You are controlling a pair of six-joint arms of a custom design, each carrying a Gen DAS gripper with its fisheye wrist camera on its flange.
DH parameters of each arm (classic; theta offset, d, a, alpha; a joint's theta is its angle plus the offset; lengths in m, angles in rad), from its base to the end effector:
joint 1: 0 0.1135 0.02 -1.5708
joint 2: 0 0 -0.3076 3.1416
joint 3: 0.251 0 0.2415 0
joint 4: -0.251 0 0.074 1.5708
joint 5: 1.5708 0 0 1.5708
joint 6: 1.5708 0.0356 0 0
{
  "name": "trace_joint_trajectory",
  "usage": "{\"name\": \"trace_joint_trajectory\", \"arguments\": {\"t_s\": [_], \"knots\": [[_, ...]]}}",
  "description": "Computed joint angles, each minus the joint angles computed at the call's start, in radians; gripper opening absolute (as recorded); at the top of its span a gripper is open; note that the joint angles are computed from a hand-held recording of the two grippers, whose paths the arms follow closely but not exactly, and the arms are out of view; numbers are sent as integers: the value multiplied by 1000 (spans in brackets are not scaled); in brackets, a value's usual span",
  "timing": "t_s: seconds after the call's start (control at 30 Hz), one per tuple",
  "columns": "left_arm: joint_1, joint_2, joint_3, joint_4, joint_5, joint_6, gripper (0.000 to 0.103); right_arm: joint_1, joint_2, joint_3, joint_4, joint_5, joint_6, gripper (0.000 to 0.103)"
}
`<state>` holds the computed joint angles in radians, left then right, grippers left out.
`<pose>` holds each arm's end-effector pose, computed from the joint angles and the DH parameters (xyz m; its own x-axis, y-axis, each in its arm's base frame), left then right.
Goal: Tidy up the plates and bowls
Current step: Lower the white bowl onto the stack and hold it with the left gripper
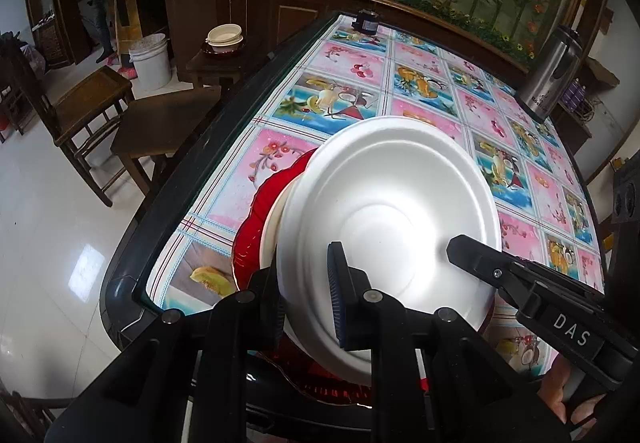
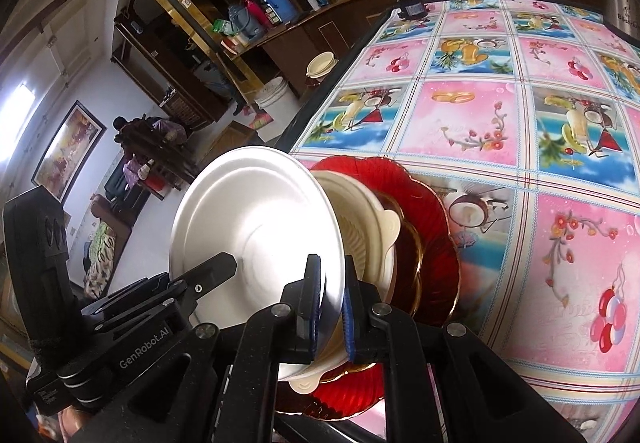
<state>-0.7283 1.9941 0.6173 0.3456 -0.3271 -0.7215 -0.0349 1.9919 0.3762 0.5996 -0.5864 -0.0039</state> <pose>0.2357 -0.1949 0.0836 -0.8157 -0.1106 -0.5678 -0.0421 0.9903 -0.1324 0.2503 0.0110 0.0697 -0.8485 0.0264 -0.5285 -0.2655 0.8427 0.4683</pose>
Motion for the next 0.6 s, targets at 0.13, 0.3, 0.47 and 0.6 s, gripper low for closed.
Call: {"name": "trace_joint_trajectory", "arguments": {"t_s": [0.13,0.3,0.47,0.6], "knots": [[-4,1,2,-5,-7,5,16,30,-5,-28,57,47,9,11],[-7,-2,5,-10,-2,-4,16,37,-4,-34,73,58,11,11],[-10,-9,2,-12,-3,2,16,23,-8,-31,64,38,5,11],[-9,-1,8,-12,-4,8,16,11,-20,-32,56,25,1,11]]}}
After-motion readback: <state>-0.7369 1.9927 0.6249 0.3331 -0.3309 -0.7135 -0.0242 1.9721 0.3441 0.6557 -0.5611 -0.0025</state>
